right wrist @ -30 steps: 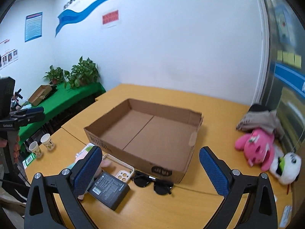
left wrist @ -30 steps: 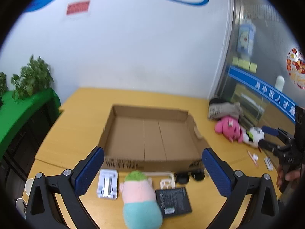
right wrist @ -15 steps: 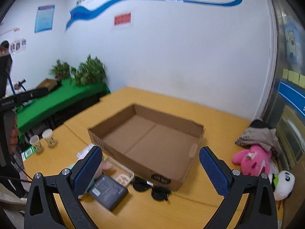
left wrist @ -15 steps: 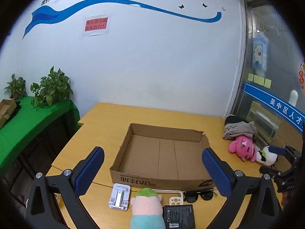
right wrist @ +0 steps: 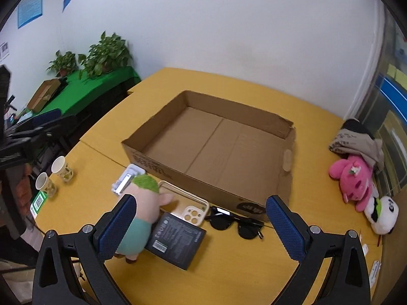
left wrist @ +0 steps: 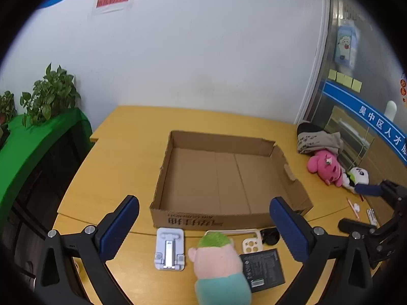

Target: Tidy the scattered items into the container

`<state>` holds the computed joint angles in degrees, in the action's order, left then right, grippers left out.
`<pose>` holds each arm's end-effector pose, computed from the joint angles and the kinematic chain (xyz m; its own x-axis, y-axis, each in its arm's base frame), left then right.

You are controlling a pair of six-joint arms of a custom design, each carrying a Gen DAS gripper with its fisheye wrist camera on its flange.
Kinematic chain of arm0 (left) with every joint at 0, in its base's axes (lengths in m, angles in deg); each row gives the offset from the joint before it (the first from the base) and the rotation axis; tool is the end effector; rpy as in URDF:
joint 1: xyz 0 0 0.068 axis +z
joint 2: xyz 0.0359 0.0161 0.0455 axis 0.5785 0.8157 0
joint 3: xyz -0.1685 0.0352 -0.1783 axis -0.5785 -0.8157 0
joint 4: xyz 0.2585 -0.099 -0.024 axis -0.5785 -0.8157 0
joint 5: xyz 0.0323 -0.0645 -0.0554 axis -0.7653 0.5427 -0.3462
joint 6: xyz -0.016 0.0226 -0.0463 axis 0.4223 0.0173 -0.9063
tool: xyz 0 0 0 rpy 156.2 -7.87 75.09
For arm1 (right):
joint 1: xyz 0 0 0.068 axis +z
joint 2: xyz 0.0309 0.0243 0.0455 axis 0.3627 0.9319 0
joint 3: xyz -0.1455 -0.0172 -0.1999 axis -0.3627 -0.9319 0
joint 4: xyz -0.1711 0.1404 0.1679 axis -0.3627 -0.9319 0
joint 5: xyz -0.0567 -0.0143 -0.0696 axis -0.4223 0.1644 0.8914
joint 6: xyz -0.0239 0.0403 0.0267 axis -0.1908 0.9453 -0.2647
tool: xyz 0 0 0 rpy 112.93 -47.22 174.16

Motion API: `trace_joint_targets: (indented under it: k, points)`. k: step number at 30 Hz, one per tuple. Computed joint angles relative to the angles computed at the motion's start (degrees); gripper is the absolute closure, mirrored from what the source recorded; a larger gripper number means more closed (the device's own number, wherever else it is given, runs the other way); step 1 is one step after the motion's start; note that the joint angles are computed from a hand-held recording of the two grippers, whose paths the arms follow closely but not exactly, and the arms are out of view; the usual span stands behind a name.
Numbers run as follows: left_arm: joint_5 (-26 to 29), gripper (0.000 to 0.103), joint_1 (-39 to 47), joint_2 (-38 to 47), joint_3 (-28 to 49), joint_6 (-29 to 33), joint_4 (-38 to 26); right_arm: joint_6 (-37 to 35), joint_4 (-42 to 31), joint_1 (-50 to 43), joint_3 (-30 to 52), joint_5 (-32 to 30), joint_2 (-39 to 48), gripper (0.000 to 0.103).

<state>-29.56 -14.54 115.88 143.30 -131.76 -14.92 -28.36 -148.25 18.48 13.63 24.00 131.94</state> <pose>0.1681 -0.1608 0.3519 -0.5428 -0.2922 -0.7874 -0.2987 0.9434 -0.1442 0.2588 0.0053 0.3585 -0.4406 -0.6045 -0.6637 -0.7704 0.6341 -0.0662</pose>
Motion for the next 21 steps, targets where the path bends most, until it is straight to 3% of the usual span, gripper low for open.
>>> trace_joint_targets:
  k: [3, 6, 12, 21]
  points:
    - [5.2, 0.001, 3.1, -2.9, -3.9, 0.7, 1.1, 4.6, 3.3, 2.5, -3.7, 3.5, -1.8, 0.000]
    - [11.1, 0.001, 6.2, -5.6, -7.4, 2.1, 3.6, 9.6, 0.0, 3.2, -3.3, 4.9, 1.1, 0.000]
    - [21.9, 0.001, 11.6, -5.3, -11.1, 6.0, 9.1, 10.4, -1.3, 5.3, -5.9, 10.4, 1.3, 0.000]
    - [27.3, 0.001, 12.1, -1.8, -9.5, 5.3, 11.9, 14.0, -4.2, 5.9, -3.7, 11.3, 3.1, 0.000]
